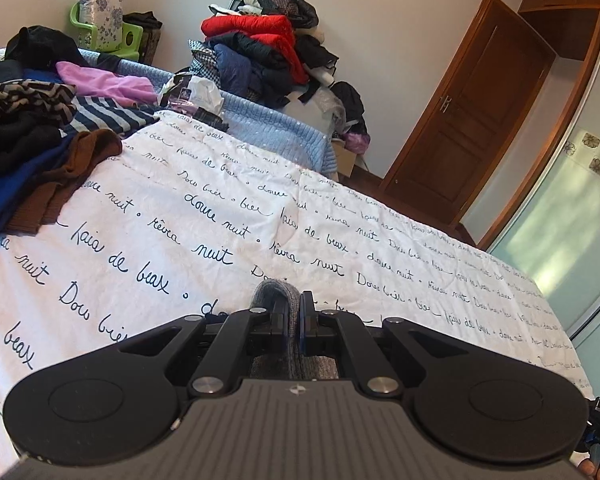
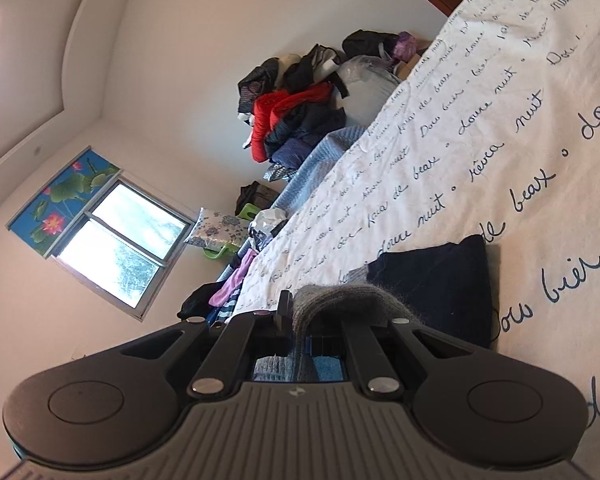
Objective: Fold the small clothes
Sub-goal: 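Carry the held hem over the folded sleeves toward the collar, then open both grippers to lay the hem over the collar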
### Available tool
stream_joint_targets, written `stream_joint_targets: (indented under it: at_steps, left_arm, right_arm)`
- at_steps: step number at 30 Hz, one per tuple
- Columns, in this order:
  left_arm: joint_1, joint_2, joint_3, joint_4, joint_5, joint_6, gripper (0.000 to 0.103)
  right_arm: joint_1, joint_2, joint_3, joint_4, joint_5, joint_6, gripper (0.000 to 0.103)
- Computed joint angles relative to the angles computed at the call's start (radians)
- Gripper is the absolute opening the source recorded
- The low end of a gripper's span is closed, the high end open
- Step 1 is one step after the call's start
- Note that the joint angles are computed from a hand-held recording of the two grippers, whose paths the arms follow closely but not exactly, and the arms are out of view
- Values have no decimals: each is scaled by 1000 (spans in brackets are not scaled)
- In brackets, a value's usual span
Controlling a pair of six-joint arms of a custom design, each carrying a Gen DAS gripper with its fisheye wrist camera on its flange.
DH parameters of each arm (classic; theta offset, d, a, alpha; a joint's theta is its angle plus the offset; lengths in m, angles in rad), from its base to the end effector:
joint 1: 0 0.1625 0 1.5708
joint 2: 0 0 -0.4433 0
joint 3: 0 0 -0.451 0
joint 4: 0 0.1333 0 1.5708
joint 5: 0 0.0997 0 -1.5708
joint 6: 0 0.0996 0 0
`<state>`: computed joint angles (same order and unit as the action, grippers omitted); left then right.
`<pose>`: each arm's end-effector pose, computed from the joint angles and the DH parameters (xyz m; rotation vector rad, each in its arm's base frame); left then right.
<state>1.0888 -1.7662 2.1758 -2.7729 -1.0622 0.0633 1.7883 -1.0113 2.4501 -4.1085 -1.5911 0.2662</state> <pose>-0.0519 -0.4915 0.4277 0.4222 2.5464 -1.1887 0.2207 -0.3902 0.1347 0.0763 2.4956 -1.4904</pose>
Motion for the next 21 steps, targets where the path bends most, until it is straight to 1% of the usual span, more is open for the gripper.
stream_joint_targets:
  at_steps: [7, 9, 15, 18, 21]
  left_arm:
    - [34, 73, -41, -8, -9, -29, 5]
    - [39, 92, -48, -14, -1, -35, 5]
    - [51, 142, -68, -41, 13, -37, 5]
    - [59, 167, -84, -31, 26, -50, 6]
    - [65, 186, -99, -3, 49, -82, 7]
  right_arm:
    - [-34, 2, -12, 23, -2, 29, 6]
    - [-48, 4, -15, 27, 4, 41, 6]
    - [-56, 8, -38, 50, -5, 57, 6]
    - [-62, 6, -52, 76, -8, 82, 6]
    - [-75, 10, -60, 92, 11, 125, 8]
